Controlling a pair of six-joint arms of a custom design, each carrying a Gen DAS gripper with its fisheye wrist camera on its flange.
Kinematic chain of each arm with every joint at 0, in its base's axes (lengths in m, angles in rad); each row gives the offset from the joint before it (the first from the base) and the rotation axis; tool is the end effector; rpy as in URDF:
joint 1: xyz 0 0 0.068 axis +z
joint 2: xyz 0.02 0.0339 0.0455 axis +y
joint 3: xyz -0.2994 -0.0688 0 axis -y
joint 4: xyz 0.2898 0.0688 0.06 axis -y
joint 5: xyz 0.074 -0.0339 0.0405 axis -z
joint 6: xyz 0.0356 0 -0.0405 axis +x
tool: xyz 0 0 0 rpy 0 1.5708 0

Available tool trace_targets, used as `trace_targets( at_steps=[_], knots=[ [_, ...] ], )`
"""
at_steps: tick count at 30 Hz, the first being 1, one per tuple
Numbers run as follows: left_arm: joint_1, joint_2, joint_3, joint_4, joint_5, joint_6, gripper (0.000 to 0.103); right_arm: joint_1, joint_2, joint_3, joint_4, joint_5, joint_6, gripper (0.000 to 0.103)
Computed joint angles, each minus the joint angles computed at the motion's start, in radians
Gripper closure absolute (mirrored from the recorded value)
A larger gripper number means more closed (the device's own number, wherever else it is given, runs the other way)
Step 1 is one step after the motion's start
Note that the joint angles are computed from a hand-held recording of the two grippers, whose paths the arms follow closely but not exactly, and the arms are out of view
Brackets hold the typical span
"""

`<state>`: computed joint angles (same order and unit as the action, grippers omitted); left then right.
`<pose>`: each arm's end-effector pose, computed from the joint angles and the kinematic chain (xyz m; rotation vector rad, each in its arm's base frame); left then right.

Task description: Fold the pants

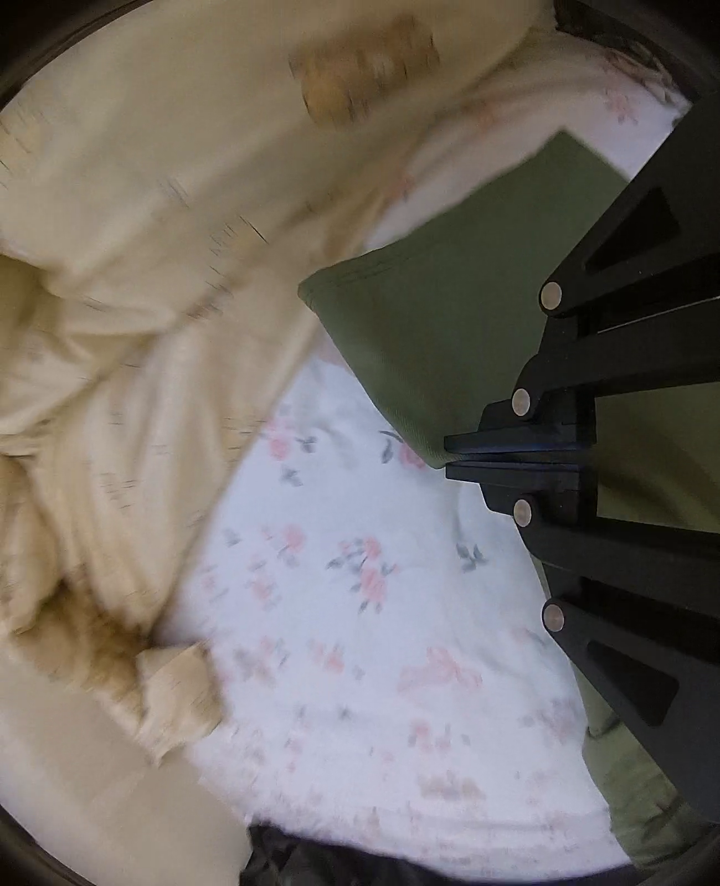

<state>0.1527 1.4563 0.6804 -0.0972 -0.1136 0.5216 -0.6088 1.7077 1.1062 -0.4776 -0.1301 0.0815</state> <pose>0.3008 0.0504 0.1670 0.4053 2.4524 0.4324 0.3188 -0.2166 0.1992 0.8507 2.4932 -0.0066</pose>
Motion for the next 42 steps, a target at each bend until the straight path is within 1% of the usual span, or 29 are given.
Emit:
trace_targets(
  at_steps=[4,5,7,8,11,14,15,16,19,20,21,22,23,24,26,27,29,30,31,32,33,34,35,37,38,39,40,41,42],
  knots=[
    [0.037,-0.156,-0.037,-0.074,0.057,0.026,0.101,-0.077,-0.218,-0.065,-0.086,-0.072,-0.061,0.102],
    [0.054,-0.217,-0.054,-0.099,0.077,0.044,0.101,-0.088,-0.254,-0.07,-0.103,-0.082,-0.074,0.102],
    [0.084,-0.298,-0.076,-0.132,0.108,0.065,0.101,-0.141,-0.359,-0.091,-0.169,-0.121,-0.125,0.102],
    [0.113,-0.353,-0.086,-0.166,0.139,0.084,0.101,-0.174,-0.41,-0.101,-0.202,-0.145,-0.153,0.102],
    [0.196,-0.483,-0.114,-0.248,0.232,0.152,0.101,-0.321,-0.55,-0.117,-0.339,-0.23,-0.289,0.102],
    [0.316,-0.619,-0.148,-0.346,0.355,0.274,0.101,-0.507,-0.642,-0.139,-0.463,-0.326,-0.451,0.102],
    [0.368,-0.647,-0.15,-0.383,0.402,0.326,0.101,-0.589,-0.667,-0.149,-0.514,-0.361,-0.529,0.102],
    [0.401,-0.663,-0.146,-0.413,0.429,0.363,0.101,-0.659,-0.683,-0.16,-0.558,-0.388,-0.598,0.102],
    [0.592,-0.706,-0.126,-0.551,0.582,0.566,0.101,-0.962,-0.681,-0.182,-0.747,-0.479,-0.903,0.102],
    [0.676,-0.72,-0.115,-0.619,0.642,0.662,0.101,-1.044,-0.674,-0.188,-0.792,-0.498,-0.986,0.102],
    [0.756,-0.718,-0.102,-0.683,0.693,0.774,0.101,-1.156,-0.659,-0.192,-0.853,-0.512,-1.107,0.102],
    [0.84,-0.71,-0.095,-0.743,0.739,0.903,0.101,-1.246,-0.645,-0.198,-0.896,-0.507,-1.21,0.102],
    [0.889,-0.705,-0.09,-0.779,0.761,0.982,0.101,-1.348,-0.624,-0.21,-0.934,-0.487,-1.319,0.102],
    [0.972,-0.692,-0.092,-0.833,0.786,1.127,0.101,-1.405,-0.62,-0.23,-0.935,-0.458,-1.372,0.102],
    [1.058,-0.654,-0.11,-0.862,0.77,1.319,0.101,-1.493,-0.623,-0.307,-0.874,-0.355,-1.445,0.102],
    [1.085,-0.633,-0.127,-0.85,0.751,1.38,0.101,-1.505,-0.625,-0.343,-0.831,-0.308,-1.452,0.102],
    [1.108,-0.598,-0.168,-0.798,0.686,1.448,0.101,-1.504,-0.621,-0.428,-0.723,-0.191,-1.437,0.102],
    [1.114,-0.584,-0.182,-0.779,0.663,1.469,0.101,-1.5,-0.615,-0.458,-0.678,-0.15,-1.425,0.102],
    [1.112,-0.567,-0.19,-0.762,0.63,1.48,0.101,-1.496,-0.607,-0.477,-0.643,-0.121,-1.416,0.102],
    [1.11,-0.556,-0.196,-0.746,0.614,1.477,0.1,-1.484,-0.6,-0.502,-0.601,-0.079,-1.4,0.102],
    [1.107,-0.541,-0.192,-0.739,0.607,1.463,0.099,-1.473,-0.598,-0.514,-0.58,-0.064,-1.384,0.101],
    [1.081,-0.524,-0.184,-0.733,0.566,1.428,0.097,-1.465,-0.595,-0.522,-0.563,-0.051,-1.369,0.101],
    [1.043,-0.497,-0.174,-0.726,0.503,1.387,0.097,-1.451,-0.585,-0.529,-0.545,-0.025,-1.347,0.1],
    [1.011,-0.422,-0.13,-0.755,0.416,1.344,0.096,-1.43,-0.581,-0.54,-0.529,0.022,-1.32,0.098],
    [1.019,-0.379,-0.093,-0.785,0.418,1.334,0.09,-1.427,-0.588,-0.54,-0.532,0.029,-1.321,0.096],
    [1.029,-0.341,-0.057,-0.82,0.419,1.328,0.084,-1.424,-0.605,-0.537,-0.545,0.03,-1.329,0.096],
    [1.036,-0.307,-0.019,-0.849,0.418,1.316,0.062,-1.432,-0.633,-0.533,-0.567,0.015,-1.354,0.095],
    [1.044,-0.262,0.036,-0.887,0.434,1.29,0.045,-1.456,-0.665,-0.525,-0.595,-0.01,-1.404,0.095],
    [1.057,-0.182,0.132,-0.964,0.464,1.253,0.039,-1.483,-0.7,-0.514,-0.632,-0.031,-1.451,0.093]
  ],
)
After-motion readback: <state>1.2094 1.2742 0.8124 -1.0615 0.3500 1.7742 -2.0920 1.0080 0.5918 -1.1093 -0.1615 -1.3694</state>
